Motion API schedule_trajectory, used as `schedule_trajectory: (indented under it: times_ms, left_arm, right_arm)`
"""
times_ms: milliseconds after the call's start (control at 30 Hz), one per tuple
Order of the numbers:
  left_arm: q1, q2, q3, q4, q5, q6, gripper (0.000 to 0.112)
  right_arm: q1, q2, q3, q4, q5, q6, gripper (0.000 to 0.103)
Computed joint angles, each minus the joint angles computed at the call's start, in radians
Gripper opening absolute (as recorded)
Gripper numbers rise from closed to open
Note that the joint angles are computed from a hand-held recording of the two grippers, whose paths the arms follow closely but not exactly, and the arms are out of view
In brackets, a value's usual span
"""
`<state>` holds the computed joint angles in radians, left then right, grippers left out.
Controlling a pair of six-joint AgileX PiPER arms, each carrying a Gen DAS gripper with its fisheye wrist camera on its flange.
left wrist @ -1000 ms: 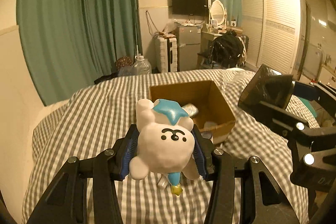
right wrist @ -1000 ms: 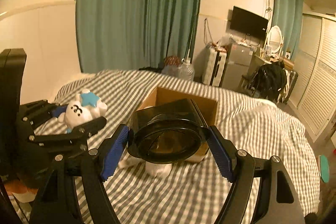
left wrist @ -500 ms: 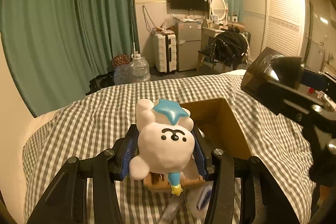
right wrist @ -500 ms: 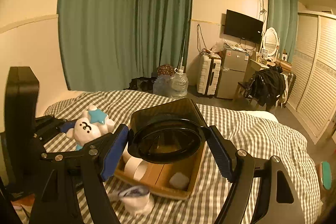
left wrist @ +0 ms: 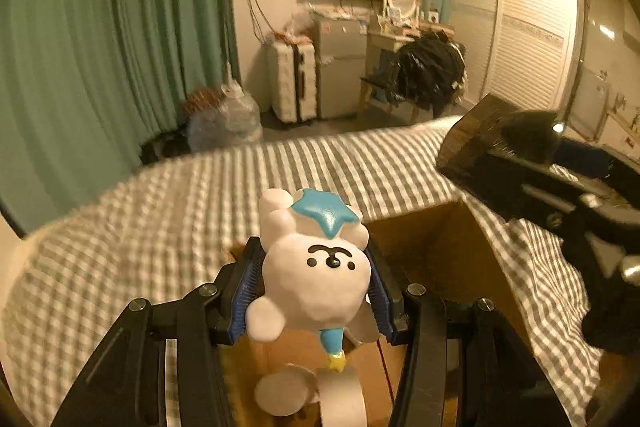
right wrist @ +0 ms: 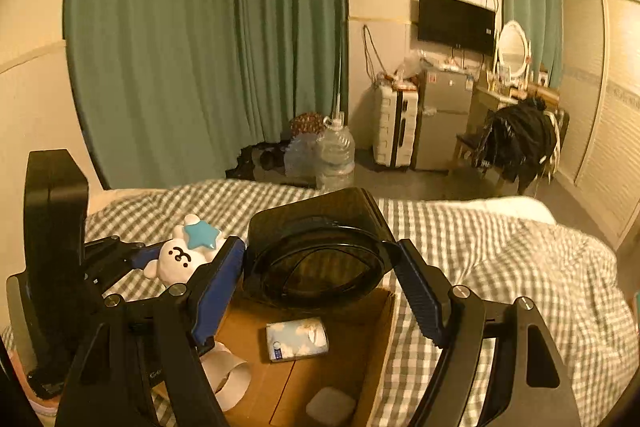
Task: Organize objects
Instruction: 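Carry the figurine into the box and release it while the right gripper lowers the black object in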
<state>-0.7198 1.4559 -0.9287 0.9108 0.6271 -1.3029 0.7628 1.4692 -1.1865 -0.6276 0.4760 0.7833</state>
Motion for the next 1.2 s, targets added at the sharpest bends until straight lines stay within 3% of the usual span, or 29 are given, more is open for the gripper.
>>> schedule_trajectory:
  times_ms: [100,200,500,767,867,933,1033,1200]
  left_arm:
    - [0.050,0.038,0.038,-0.058,-0.096,0.033,0.050]
    - [0.052,0.068,0.052,-0.055,-0.099,0.030,0.050]
    - [0.064,0.063,0.105,-0.084,-0.139,0.047,0.050]
    - [0.040,0.087,0.081,-0.060,-0.100,0.015,0.055]
    - [0.028,0.083,0.082,-0.021,-0.088,-0.025,0.071]
    - [0.017,0.071,0.085,0.008,-0.072,-0.056,0.080]
    - [0.001,0.050,0.091,0.020,-0.046,-0.077,0.081]
    - [-0.088,-0.070,0.148,0.042,0.036,-0.153,0.082]
  right_arm:
    - [-0.028,0.056,0.035,0.037,-0.055,-0.014,0.076]
    - [-0.047,0.106,0.049,0.111,-0.077,-0.071,0.076]
    - [-0.061,0.149,0.098,0.113,-0.085,-0.073,0.076]
    - [-0.070,0.141,0.123,0.169,-0.131,-0.097,0.077]
    - [-0.072,0.130,0.127,0.159,-0.143,-0.087,0.077]
    - [-0.065,0.118,0.135,0.115,-0.161,-0.038,0.078]
    - [-0.055,0.087,0.156,-0.007,-0.183,0.090,0.089]
    - [-0.029,0.003,0.200,-0.179,-0.175,0.294,0.090]
